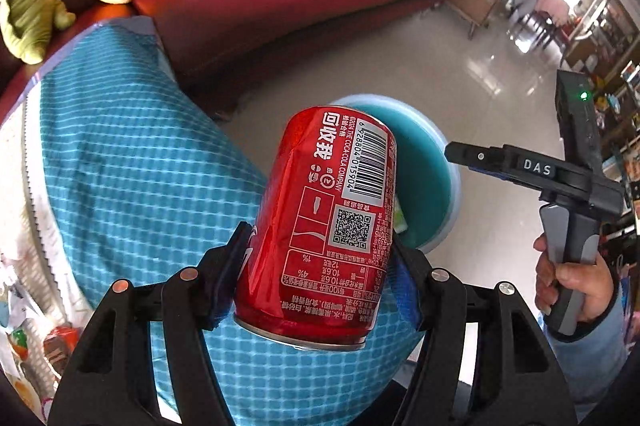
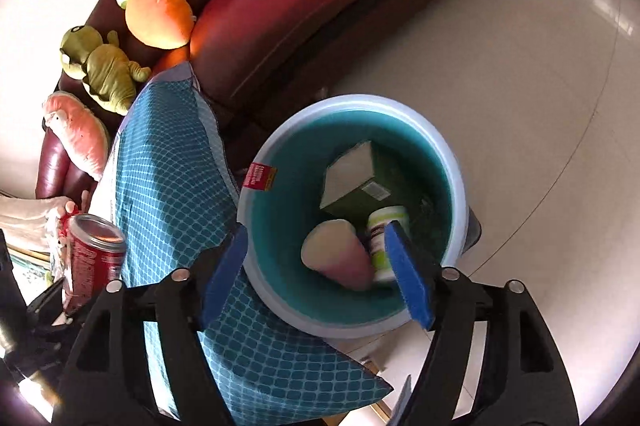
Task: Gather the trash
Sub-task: 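Lower the red cola can over the teal bucket and open the left tool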
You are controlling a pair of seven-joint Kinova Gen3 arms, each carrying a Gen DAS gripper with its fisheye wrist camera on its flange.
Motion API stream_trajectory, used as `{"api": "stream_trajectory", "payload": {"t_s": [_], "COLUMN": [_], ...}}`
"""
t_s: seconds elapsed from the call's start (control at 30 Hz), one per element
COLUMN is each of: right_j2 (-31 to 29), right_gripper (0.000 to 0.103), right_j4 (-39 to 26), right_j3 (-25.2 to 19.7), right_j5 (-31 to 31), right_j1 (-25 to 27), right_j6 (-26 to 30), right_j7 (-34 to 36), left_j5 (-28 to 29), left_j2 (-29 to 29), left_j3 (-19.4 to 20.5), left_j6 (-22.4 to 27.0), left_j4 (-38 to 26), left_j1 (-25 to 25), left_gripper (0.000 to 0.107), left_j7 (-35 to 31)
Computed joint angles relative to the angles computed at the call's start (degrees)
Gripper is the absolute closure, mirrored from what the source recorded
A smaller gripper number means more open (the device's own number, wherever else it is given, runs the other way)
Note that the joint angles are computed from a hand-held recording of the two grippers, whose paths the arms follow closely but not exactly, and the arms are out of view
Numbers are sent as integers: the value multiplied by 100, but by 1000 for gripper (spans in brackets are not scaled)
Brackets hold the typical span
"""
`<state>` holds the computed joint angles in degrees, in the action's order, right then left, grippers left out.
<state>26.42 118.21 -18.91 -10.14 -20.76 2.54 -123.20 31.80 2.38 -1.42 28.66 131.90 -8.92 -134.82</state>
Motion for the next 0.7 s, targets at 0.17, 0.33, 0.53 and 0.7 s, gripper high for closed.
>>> {"api": "stream_trajectory", "payload": {"t_s": [0.17, 0.33, 0.53, 0.7], "right_j2": [10, 20, 39, -22], "right_gripper": [26, 24, 24, 24], "right_j4": [22, 58, 84, 90], "right_j3": [24, -3, -55, 119], "right_j5": [36, -9, -39, -75], "right_j1": [64, 158, 276, 163], "right_j6": [40, 68, 82, 119], "right_j7": [41, 26, 53, -19], "left_j5": [-113, -314, -477, -491], "left_j2": [356, 727, 1114, 1297], "left_j3": [195, 401, 695, 947], "left_j6": [-200, -397, -496, -617], "left_j4": [-98, -222, -419, -506], "left_j1": [151, 264, 318, 409], "left_gripper": [43, 43, 43, 41], "left_j7": [295, 673, 1044, 1194]}}
